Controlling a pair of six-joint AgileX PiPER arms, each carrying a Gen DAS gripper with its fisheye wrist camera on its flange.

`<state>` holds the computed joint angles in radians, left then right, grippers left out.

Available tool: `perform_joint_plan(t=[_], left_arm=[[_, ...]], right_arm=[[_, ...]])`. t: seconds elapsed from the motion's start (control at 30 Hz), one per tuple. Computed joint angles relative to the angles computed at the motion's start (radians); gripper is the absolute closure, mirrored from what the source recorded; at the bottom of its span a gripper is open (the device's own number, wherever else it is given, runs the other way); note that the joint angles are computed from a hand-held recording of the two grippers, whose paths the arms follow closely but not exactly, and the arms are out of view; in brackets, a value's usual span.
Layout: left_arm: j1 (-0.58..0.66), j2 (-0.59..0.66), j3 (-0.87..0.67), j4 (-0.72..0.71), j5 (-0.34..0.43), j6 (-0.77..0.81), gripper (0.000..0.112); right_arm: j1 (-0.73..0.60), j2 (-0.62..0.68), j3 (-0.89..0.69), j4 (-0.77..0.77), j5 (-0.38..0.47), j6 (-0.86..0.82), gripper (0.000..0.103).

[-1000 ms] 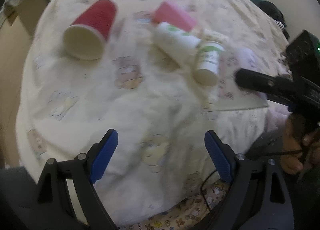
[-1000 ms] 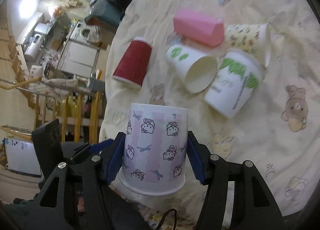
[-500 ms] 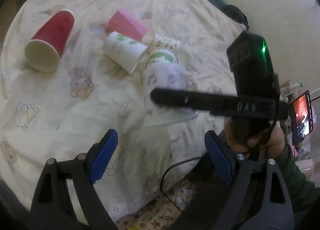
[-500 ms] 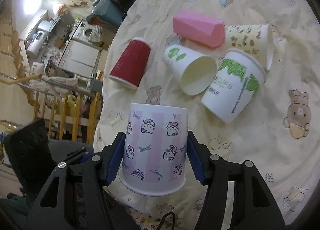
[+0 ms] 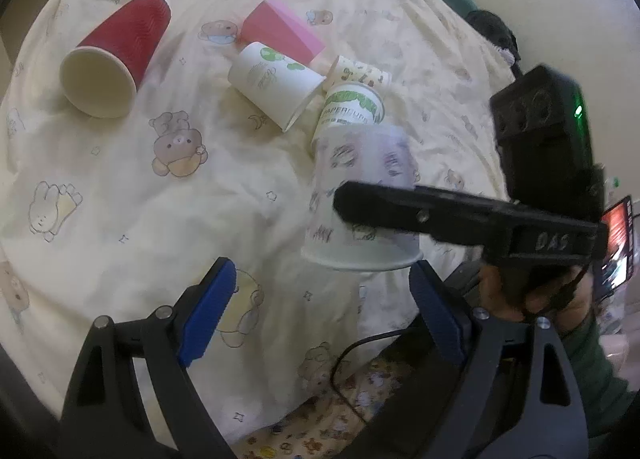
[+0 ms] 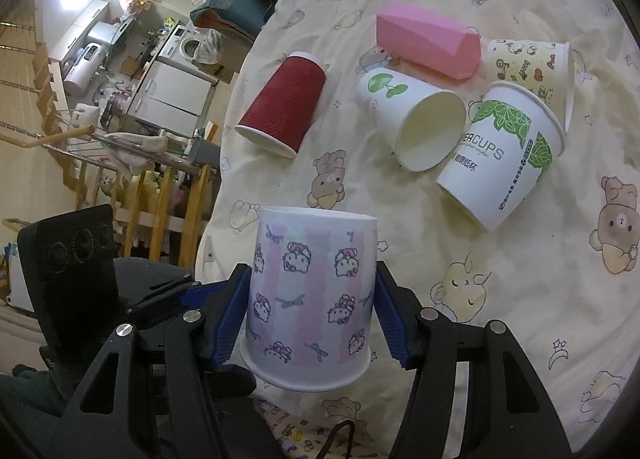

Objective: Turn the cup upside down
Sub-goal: 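Rotate the right tool to turn the cup's rim toward the bed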

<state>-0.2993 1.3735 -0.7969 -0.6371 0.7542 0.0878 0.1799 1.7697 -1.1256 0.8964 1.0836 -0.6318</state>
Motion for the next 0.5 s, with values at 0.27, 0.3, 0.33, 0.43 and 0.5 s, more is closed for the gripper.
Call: perform_joint_plan(t=[0.27, 0.3, 0.33, 0.43, 0.5], left_arm=[[-0.034, 0.022, 0.003, 0.117, -0.011, -0.104, 0.026], [-0.031, 0.026, 0.003, 0.118, -0.007, -0.108, 0.026], [-0.020, 0.030, 0.006, 0.105, -0.003, -0.099, 0.026], [-0.030, 0.033, 0.005, 0.138, -0.007, -0.125, 0.026], [-0.033, 0.031, 0.007, 0.142, -0.009, -0.131, 0.026]], right_arm=[[-0.002, -0.050, 0.013, -0.029, -0.038, -0.014, 0.041], [-0.003, -0.056, 0.013, -0.026, -0.031, -0.026, 0.041], [-0.001, -0.062, 0.012, -0.025, -0.024, -0.031, 0.041], [0.040, -0.112, 0.021, -0.079, -0.069, -0.036, 0.042], [0.049, -0.126, 0.026, -0.088, -0.081, -0.038, 0.042]])
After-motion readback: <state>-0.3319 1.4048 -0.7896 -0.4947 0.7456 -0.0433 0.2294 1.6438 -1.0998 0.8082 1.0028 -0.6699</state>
